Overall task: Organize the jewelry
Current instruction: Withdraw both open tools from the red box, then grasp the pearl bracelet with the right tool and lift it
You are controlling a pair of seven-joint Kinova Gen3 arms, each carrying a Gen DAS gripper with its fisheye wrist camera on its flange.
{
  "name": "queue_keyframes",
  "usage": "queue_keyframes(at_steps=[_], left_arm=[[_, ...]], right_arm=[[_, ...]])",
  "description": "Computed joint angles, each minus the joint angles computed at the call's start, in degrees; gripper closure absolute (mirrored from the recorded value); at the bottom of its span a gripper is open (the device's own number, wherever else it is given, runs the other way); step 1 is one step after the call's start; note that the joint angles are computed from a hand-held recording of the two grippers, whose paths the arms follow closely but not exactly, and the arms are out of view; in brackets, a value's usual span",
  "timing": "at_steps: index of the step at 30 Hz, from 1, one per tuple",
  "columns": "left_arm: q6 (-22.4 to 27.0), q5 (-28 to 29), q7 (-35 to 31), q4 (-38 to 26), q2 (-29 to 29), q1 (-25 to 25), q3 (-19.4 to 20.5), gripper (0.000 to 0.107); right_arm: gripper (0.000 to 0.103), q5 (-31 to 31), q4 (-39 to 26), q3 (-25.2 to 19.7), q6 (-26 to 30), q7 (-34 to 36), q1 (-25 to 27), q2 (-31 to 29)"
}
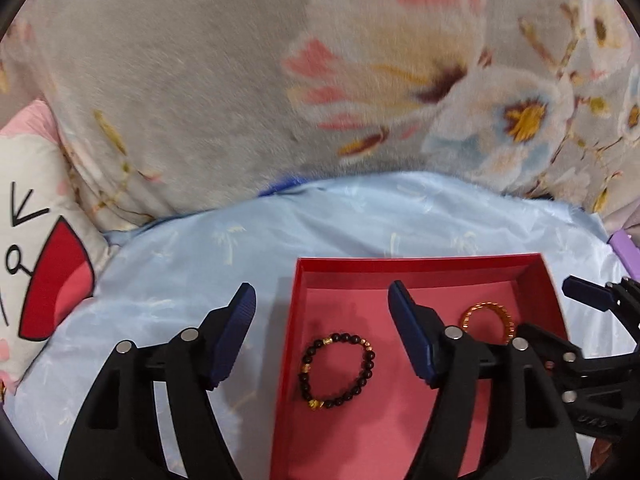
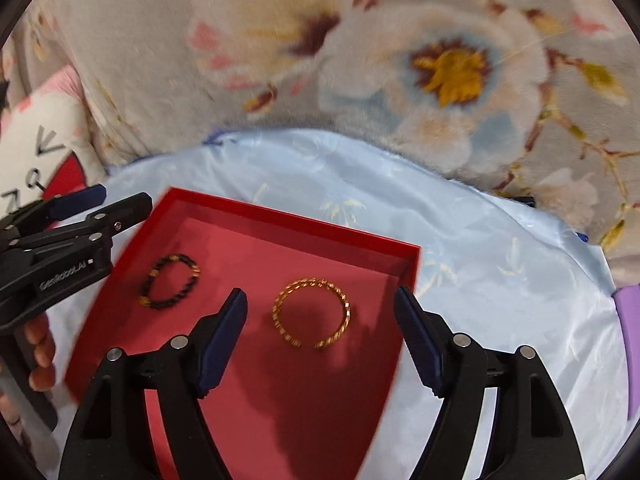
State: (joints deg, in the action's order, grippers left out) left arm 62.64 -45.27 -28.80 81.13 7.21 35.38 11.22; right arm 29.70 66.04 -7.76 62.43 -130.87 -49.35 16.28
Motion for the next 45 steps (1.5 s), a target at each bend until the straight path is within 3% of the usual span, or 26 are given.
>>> queue_keyframes(at_steps=[2,6,13,19,23,27,32,39,45], left_arm=[[1.95,-1.66,2.35,1.66,-2.97,1.53,1.03,0.028],[9.50,-7.29,8.78,5.98,-8.19,4.44,7.26,0.019],[16.02,-0.68,15.35,14.21,-16.19,5.94,18.24,0.018],[18.75,3.07,25.91,21.02,-16.25,6.97,29.08,0.018],[21.08,1.78,32.95,22.51,-13.17,10.50,32.71,0.018],[23.58,-1.75,38.16,22.61,-9.64,15.10,34.11,0.018],[25.11,-4.13,40.44,23.16,-7.96,19.53,32.22,0.018],[20.27,-1.05,39.43,25.30,-10.60,22.62,25.75,0.018],[15.59,2.30,37.37,27.44,-13.67,20.69,24.38,0.018]], right_arm=[[0.030,2.55,4.46,-0.71,-0.42,-2.30,-1.97,-4.63],[0.025,9.23,12.58,-5.81,2.79,-8.72,-5.55,-12.71],[0.025,9.49,24.19,-17.58,7.57,-19.80,-6.72,-22.04],[0.025,6.88,33.42,-25.25,5.90,-29.91,-5.05,-26.78],[0.025,6.07,37.05,-28.72,3.26,-33.40,-2.75,-27.61],[0.028,3.32,38.58,-29.47,-0.48,-32.00,-0.46,-27.28],[0.040,3.17,36.52,-28.81,-2.27,-26.06,-0.12,-24.23],[0.064,4.11,32.85,-22.06,-5.31,-17.62,-2.38,-16.99],[0.065,-1.40,33.55,-16.97,-10.81,-12.14,-2.24,-16.05]])
